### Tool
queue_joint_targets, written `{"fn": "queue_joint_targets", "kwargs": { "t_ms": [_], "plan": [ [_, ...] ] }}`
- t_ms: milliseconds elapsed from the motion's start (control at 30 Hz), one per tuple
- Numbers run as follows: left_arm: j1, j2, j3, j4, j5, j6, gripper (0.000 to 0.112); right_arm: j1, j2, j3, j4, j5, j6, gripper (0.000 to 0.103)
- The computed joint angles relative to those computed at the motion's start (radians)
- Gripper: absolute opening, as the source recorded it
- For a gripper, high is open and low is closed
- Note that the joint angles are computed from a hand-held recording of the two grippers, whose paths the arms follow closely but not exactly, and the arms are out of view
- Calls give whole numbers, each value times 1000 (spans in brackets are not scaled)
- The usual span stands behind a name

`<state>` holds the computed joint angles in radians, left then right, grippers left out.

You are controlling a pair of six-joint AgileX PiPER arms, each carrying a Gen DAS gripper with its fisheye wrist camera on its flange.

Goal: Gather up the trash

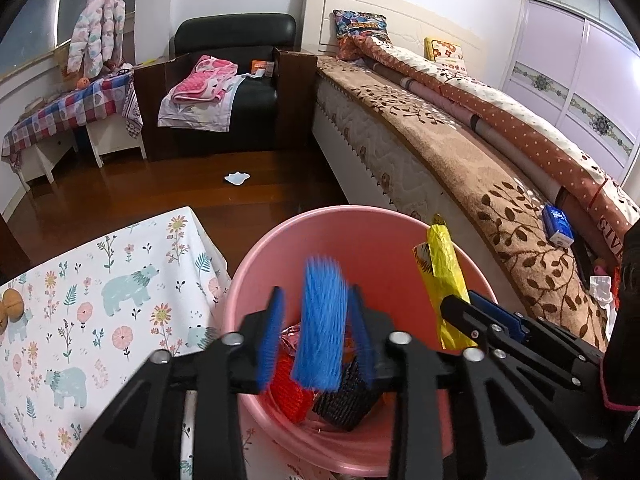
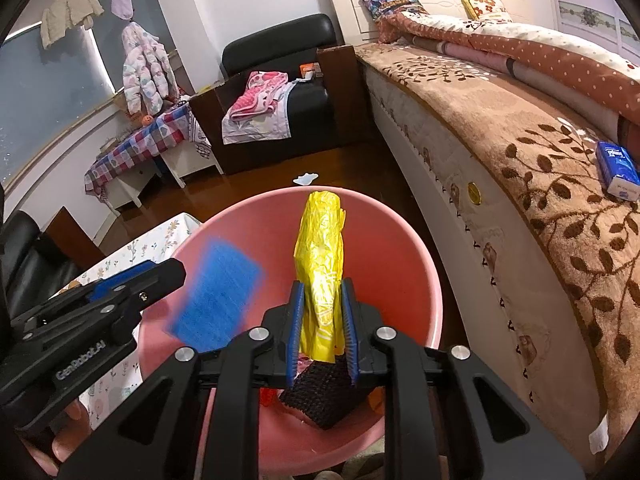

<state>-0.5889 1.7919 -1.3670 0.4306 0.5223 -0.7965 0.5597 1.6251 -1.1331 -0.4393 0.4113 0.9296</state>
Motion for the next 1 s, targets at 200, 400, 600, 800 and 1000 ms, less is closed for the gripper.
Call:
{"fn": "queue_joint_targets", "kwargs": {
  "t_ms": [200,400,600,800,1000],
  "plan": [
    [13,-16,10,-43,-19,31,46,14,-6,4,-67,3,59,35],
    [15,-48,35,-31,-30,22,51,12,-16,6,-56,4,50,37],
    [5,-101,68,2,-33,-15,56,46,-57,19,-116,29,107,37],
    [-3,-193,138,63,-35,-63,57,115,-126,55,-247,58,239,46],
    [-23,-293,210,161,0,-140,57,199,-168,58,-323,109,311,47]
  ]
}}
